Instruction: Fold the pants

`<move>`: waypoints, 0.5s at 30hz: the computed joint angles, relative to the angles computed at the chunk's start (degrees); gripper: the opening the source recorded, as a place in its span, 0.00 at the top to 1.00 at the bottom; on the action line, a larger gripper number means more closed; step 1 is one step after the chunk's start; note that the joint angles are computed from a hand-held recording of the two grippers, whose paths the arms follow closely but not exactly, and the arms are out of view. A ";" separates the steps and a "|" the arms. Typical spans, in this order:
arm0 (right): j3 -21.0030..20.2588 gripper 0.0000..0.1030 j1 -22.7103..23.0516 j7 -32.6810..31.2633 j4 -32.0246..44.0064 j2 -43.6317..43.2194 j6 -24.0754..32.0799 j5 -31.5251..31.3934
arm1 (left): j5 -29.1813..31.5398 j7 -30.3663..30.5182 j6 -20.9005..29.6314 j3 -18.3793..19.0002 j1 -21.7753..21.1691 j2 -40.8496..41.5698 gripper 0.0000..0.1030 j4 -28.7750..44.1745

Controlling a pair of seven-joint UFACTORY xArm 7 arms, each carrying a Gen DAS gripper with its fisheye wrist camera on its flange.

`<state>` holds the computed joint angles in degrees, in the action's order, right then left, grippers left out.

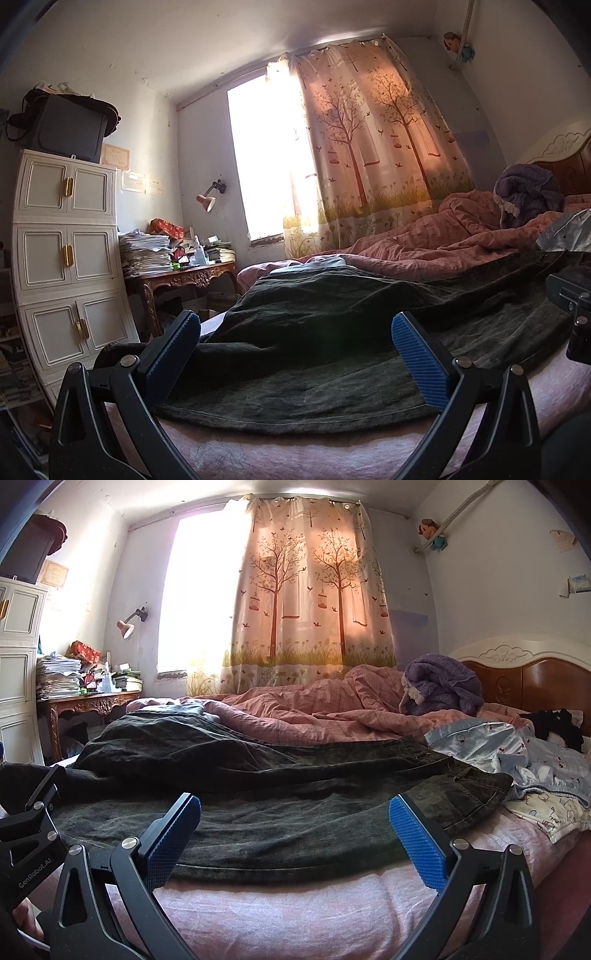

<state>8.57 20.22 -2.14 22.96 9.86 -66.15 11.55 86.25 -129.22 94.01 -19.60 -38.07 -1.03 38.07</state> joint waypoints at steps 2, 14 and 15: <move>0.02 0.00 -0.02 0.06 -0.02 0.03 -0.02 -0.13 | -0.05 0.24 0.29 -0.01 -0.05 0.37 0.00 0.35; 0.24 0.00 0.21 -0.13 -0.22 -0.03 -0.36 0.57 | 0.37 1.24 1.27 0.23 -0.45 1.54 0.00 1.19; 0.33 0.00 0.43 -0.37 -0.32 -0.01 -0.69 0.99 | 0.43 1.31 1.39 0.27 -0.52 1.73 0.00 1.32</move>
<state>8.91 20.65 -2.50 22.63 9.86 -66.84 12.54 86.68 -127.91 95.41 -19.33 -38.59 0.70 39.39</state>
